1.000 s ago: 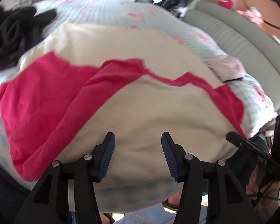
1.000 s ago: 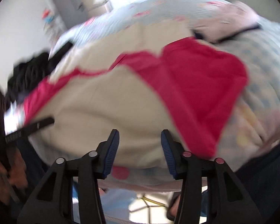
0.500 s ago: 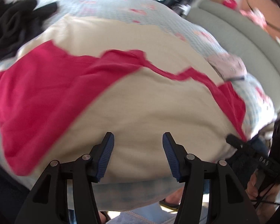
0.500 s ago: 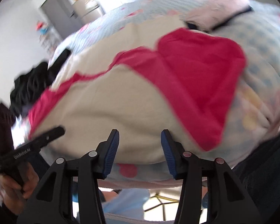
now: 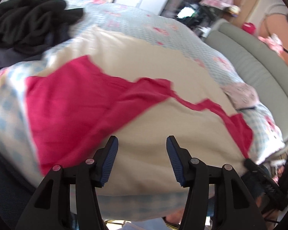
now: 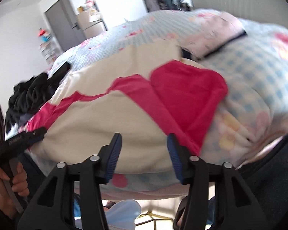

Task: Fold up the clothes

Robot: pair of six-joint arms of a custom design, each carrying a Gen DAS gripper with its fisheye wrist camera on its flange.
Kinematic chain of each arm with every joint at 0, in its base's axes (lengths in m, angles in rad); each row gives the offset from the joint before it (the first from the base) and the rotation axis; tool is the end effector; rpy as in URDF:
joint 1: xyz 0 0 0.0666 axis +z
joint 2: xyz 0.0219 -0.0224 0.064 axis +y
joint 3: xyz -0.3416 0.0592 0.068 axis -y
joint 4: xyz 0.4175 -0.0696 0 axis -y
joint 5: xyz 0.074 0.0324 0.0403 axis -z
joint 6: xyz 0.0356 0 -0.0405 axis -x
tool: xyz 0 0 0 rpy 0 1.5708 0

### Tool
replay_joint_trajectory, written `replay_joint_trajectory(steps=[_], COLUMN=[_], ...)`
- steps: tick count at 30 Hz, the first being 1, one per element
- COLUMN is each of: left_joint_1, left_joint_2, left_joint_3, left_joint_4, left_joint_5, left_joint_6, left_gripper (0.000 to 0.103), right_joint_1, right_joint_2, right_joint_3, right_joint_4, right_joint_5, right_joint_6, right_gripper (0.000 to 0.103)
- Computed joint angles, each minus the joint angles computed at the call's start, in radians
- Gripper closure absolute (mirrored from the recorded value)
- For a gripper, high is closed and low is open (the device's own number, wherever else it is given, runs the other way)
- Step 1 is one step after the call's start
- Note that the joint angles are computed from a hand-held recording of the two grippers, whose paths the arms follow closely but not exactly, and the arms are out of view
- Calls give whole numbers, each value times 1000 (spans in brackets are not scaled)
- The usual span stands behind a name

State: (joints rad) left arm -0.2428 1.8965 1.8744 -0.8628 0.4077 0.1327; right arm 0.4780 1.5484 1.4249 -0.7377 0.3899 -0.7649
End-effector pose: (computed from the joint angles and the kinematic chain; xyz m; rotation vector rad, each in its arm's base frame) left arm 0.6570 -0.1777 0.3406 0.3170 2.4492 -0.6643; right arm 0.5090 0.2480 0.3410 0.5052 2.2974 0.1294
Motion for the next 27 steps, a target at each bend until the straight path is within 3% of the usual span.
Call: replay_joint_trajectory(steps=[2,4,6,9,13,16,17,20,22,24,27], left_joint_1=[-14,-28,-27,11,12,32,40,43,47,66,72], left_joint_2=[1,5,30,73,135,203,211,169,151,160,159], left_joint_3=[3,13,46,111,242,363,375,283,239,250,238], left_joint_4=[-5,-22,-52,-94,-134,-179,-173,-50,18,18,36], left_joint_5=[-5,-101,-183,-109,-173,-136,-127,-247,-316,-232,-204], left_joint_6=[-37,-66,-53,23,-33,-42,-27,32,66,105,91], left_gripper=[48,48,48,54,52,52,52,52,52,52,52], right_joint_1=[-3,-11,-24,-44,-46,-31,-26,-9,11,16,0], right_joint_2=[38,76,56,-1,-20,21,31,67,136,185,252], right_joint_3=[34,64,35,-32,-48,11,28,94,207,288,395], right_joint_4=[-29,-76,-54,7,12,-51,-60,-83,-182,-194,-163], right_joint_5=[-45,-68,-86,-89,-70,-44,-43,-28,50,41,-99], right_joint_6=[10,-13,-49,-103,-102,-63,-51,-12,52,141,186], right_gripper=[51,51,56,57,58,54,54,51,48,48,47])
